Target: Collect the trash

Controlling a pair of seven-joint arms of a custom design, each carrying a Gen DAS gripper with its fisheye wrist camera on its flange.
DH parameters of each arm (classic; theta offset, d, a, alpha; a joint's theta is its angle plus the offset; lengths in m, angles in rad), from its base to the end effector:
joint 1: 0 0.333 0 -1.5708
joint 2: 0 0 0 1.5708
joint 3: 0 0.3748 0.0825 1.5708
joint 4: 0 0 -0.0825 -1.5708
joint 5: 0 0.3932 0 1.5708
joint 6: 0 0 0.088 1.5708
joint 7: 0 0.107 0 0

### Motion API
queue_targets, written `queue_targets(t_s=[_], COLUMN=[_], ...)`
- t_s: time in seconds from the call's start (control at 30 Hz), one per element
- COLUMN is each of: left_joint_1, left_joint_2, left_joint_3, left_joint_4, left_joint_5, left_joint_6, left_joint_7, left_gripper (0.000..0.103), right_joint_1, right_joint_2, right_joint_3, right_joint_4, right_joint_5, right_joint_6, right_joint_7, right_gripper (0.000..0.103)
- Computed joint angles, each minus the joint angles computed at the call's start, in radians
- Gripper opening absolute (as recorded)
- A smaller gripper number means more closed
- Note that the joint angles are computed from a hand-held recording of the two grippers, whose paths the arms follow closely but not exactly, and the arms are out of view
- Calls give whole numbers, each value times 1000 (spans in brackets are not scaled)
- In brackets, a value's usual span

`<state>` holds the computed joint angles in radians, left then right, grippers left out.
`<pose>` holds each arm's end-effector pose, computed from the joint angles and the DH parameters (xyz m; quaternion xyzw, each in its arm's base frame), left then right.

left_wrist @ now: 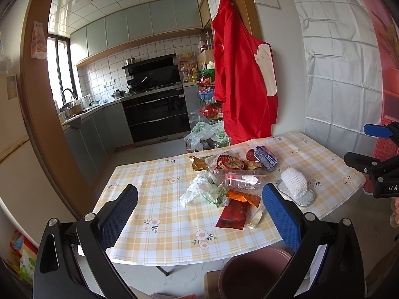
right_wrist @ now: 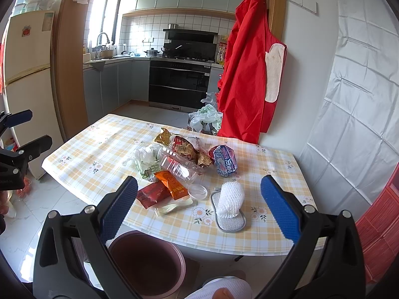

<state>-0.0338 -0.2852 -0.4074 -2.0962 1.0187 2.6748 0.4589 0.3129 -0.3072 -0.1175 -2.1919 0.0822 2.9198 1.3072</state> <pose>0.4453 -0.2724 0.6694 -0.5597 0.6275 -0.3320 0.4275 0.4958 0.0827 0.6917 -0.7181 0.4894 -0.3298 0.3688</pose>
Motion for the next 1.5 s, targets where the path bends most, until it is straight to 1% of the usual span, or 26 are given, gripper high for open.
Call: queue_targets(t_s=[0.07,0.1,0.27,0.3,0.4,0.47,0.5,0.63,0.67,0.77,0.9,1.5], left_joint_1=[-1,-4,-5,0,10,14,18,25,26,29,32,37], left_joint_2=[0,-2,-19,-19,-21,-24,-23,-23,-23,-23,-24,-25], left_joint_3=[1,4,12,8,1,-1,-4,-10,-11,-12,-13,-16], left_joint_4=[0,3,0,-1,-1,-2,-3,-4,-4,-6,-7,-10], left_joint_5=[-3,-11,-44,-43,-48,-56,-54,-54,-54,-56,-56,-59], left_joint_6=[-2,-4,-5,-2,0,1,4,6,7,8,10,14], left_joint_7=[3,12,43,41,45,51,48,49,48,50,49,50], left_gripper=[98,98,98,98,98,98,98,98,98,98,98,98], right_joint_1=[3,-5,-3,4,-7,-5,-11,-5,-11,-4,-16,-7], right_joint_2=[2,0,3,6,5,-3,-2,-6,-6,-7,-6,-8], right_joint_3=[-6,5,4,-7,6,2,11,4,13,4,20,11], right_joint_4=[4,-1,-2,4,0,0,-6,-5,-22,-24,-28,-30], right_joint_5=[5,-2,-2,7,-2,0,-7,-8,-15,-15,-35,-46], right_joint_6=[-3,2,5,0,5,-5,3,-1,15,14,18,17], right_joint_7=[-8,3,2,-9,2,-2,8,5,13,11,36,43], right_gripper=[97,97,97,97,97,97,97,97,97,97,97,97])
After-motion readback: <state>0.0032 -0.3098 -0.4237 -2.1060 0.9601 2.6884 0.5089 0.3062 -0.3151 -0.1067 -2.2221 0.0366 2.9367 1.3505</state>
